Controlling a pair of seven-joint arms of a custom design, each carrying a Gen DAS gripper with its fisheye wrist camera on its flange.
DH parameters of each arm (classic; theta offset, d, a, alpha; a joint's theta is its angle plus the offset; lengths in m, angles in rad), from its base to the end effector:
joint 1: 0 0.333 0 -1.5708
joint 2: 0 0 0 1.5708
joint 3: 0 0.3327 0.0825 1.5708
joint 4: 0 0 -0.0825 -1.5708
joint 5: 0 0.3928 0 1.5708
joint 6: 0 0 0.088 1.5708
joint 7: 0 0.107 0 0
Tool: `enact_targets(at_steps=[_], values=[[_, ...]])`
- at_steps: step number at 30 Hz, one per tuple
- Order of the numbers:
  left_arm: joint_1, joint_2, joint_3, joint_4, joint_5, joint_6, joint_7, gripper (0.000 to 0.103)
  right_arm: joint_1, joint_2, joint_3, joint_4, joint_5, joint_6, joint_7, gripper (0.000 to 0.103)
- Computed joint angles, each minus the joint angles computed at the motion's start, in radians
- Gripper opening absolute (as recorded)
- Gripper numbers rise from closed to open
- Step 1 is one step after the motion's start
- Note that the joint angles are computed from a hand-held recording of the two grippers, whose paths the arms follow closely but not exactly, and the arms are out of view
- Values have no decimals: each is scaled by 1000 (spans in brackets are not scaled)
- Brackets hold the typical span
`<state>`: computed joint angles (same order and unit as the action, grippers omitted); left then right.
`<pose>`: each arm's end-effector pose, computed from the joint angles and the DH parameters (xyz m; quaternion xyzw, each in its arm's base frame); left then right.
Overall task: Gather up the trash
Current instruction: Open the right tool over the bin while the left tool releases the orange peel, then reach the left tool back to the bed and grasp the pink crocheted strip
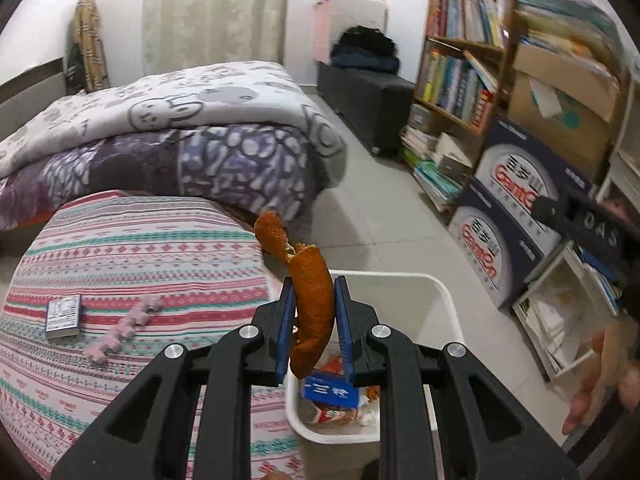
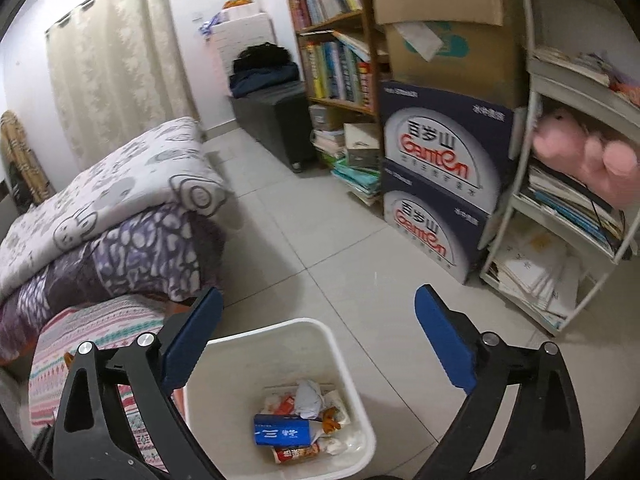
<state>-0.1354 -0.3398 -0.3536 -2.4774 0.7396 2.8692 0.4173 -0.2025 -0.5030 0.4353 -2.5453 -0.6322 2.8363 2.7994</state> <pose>0.3981 -0.2648 0.4850 -0.6435 0.6499 -0.3144 0.2544 0.4207 0.1477 0.5105 -0.4899 0.7577 -0.3099 0.2998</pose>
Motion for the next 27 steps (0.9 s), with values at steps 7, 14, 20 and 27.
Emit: enact_targets(at_steps=[7,14,20,27], values=[[-51,58,3,21,-30,24,71,37,27,-6,-51,-20,58,-29,-29,95],[-59,54,16,10,-40,40,97,58,61,27,-68,-4,102,-36,-57,96],[-35,30,55,-12,-86,-21,147,69,107,68,-71,28,110,-48,-84,96],[-2,45,137,-24,-203,-123,261,69,209,146,-115,79,151,-82,-152,96]])
